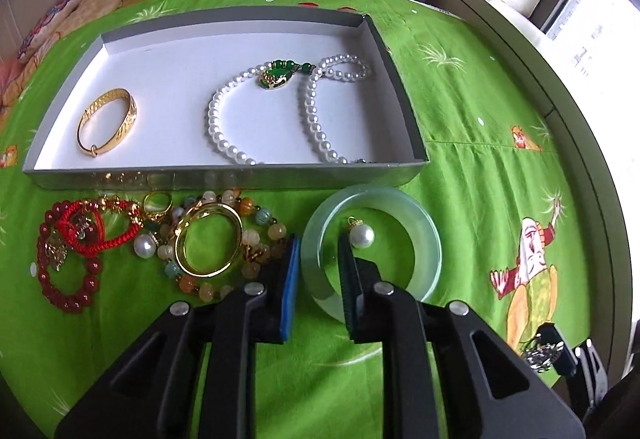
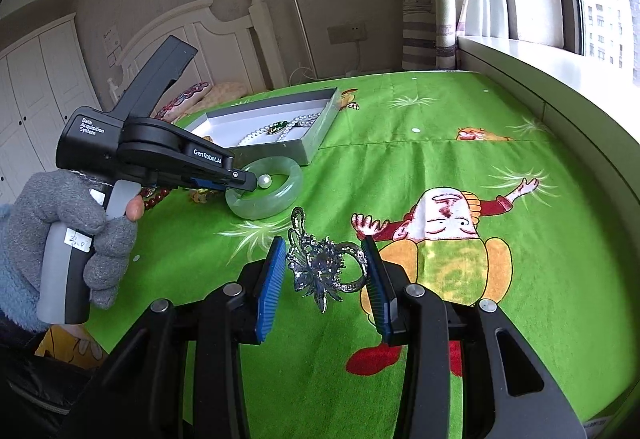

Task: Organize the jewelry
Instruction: 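Grasp the pale jade bangle with the left tool while the right tool holds the brooch, then lower the jade bangle and brooch into the white box and open both tools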

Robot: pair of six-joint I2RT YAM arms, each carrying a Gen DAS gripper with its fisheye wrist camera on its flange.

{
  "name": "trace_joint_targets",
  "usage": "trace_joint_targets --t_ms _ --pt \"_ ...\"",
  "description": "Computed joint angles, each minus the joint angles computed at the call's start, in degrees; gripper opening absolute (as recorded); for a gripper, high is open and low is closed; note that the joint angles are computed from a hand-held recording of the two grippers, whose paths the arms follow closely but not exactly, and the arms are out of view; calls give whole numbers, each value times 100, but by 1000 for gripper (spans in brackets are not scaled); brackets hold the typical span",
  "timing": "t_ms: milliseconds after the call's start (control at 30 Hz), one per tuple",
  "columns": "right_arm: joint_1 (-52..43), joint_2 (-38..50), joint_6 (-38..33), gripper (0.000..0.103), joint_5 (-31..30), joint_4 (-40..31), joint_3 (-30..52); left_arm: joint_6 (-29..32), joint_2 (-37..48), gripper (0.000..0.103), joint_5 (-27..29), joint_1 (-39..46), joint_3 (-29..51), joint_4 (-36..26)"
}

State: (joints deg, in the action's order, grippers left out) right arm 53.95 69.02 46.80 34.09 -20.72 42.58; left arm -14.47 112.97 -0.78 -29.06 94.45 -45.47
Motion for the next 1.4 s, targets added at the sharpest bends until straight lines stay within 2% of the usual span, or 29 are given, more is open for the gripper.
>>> trace_joint_targets --t_ms 200,300,367,500,633,700,833,1033,1200,1400 --pt "40 -315 147 39 169 -46 -239 499 -616 12 -78 -81 -1062 1047" --pt "64 -459 198 39 285 1 -344 756 -1120 12 -582 -312 -1806 1795" --pt "35 -508 164 39 256 96 -385 818 -1328 12 -722 -408 -2079 2066" --pt "-51 -284 -34 39 190 170 -182 788 -1564 12 -576 -332 -2377 2393" --pt "-227 45 -343 39 15 210 205 718 -1814 12 -206 -126 -2544 2512" --pt "-342 210 -492 39 -124 223 417 610 -1895 12 154 43 -2555 2509" --pt "-667 730 -814 39 -570 404 897 456 -1796 12 770 471 -2245 2289" --pt "-1082 1598 -1478 39 -1058 544 1900 469 -1343 12 1189 1142 -1416 1884" --pt "-1548 2624 -1885 39 -1767 501 3026 431 -458 12 1449 1632 -106 1293" --pt "-1936 4077 -1991 39 -2543 -38 4728 368 951 12 1440 2060 1919 362"
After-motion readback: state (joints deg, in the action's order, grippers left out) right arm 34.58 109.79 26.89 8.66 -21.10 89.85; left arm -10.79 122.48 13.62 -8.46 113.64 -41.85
